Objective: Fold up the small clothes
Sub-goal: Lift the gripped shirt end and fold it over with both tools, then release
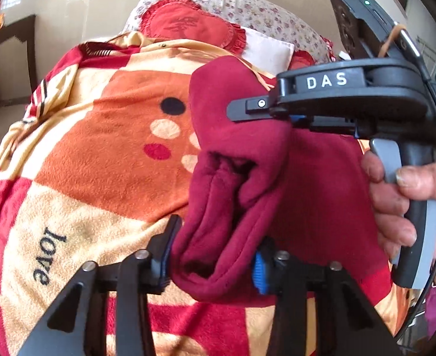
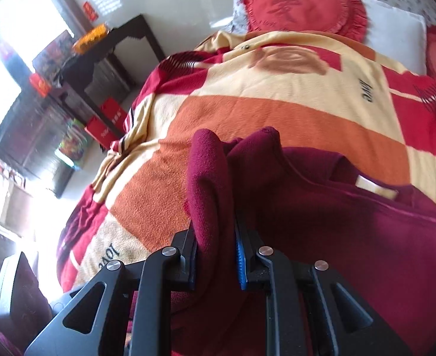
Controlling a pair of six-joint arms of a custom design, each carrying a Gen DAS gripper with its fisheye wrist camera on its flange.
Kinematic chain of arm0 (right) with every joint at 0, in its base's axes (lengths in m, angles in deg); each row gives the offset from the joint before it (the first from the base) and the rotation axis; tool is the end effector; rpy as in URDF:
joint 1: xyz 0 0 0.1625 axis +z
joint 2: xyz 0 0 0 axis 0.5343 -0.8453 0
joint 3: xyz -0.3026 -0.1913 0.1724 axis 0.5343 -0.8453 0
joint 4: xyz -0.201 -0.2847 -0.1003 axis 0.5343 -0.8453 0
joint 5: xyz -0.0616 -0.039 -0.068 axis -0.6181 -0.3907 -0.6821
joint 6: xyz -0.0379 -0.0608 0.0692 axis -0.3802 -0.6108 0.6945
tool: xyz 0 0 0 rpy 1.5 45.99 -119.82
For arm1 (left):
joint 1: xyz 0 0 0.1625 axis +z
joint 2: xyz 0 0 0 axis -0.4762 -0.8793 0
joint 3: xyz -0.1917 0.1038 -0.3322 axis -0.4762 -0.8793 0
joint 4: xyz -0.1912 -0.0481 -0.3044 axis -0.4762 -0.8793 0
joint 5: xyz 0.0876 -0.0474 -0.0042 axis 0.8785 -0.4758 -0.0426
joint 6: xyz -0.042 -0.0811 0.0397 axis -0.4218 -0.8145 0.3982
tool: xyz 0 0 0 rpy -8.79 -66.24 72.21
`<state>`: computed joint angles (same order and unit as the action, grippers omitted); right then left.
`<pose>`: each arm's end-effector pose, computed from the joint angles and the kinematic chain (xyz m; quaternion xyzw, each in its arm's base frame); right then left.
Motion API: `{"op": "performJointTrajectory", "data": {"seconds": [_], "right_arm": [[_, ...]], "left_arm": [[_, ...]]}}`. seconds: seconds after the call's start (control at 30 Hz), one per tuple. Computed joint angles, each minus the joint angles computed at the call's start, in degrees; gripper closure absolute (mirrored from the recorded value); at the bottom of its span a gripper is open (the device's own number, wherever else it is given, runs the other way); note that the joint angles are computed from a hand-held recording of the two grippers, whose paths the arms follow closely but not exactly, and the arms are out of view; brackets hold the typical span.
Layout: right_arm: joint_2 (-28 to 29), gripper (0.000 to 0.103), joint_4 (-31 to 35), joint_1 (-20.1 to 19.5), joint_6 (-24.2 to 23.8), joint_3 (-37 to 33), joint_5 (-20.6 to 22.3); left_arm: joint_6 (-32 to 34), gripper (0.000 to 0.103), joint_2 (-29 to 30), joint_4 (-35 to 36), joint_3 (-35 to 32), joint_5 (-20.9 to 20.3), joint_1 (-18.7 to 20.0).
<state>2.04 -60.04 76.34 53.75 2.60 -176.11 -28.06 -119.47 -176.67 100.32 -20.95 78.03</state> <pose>0.3570 -0.7184 0.1232 0.2828 -0.9451 0.1096 0.1220 -0.1915 -0.5403 0.2408 0.0885 0.9081 -0.3222 0.2525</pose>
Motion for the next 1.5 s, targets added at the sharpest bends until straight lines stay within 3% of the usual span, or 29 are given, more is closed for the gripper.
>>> {"op": "performJointTrajectory", "data": {"seconds": [0.13,0.33,0.83,1.27,1.4,1.47,1.5], "right_arm": [[-3.19,0.102,-3.28,-0.64,1.95,4.78,2.31],[-7.48,0.102,-7.15,-1.7,3.12,10.44,4.75],[-18.8,0.103,-15.36,-4.76,1.21,22.15,5.26],[-27.61,0.103,-19.49,-11.83,2.69,30.29,5.44],[-27.93,0.103,-20.69,-13.5,2.77,31.08,4.58],[-27.16,0.103,-21.58,-14.01,1.94,31.13,2.11],[-26.56,0.103,-21.57,-14.55,2.35,31.1,1.01]], "left_arm": [[0.19,0.075,0.39,1.82,-0.69,0.8,-1.31],[0.06,0.08,1.03,3.31,-1.55,1.08,-3.35],[2.99,0.083,7.36,2.71,-7.12,-3.76,-8.0],[6.54,0.083,18.73,3.79,-15.61,-9.07,-9.48],[6.06,0.08,21.26,5.92,-18.14,-10.77,-9.17],[4.27,0.071,21.19,8.87,-18.7,-12.21,-9.09],[3.7,0.061,21.02,10.53,-19.04,-12.91,-9.09]]}}
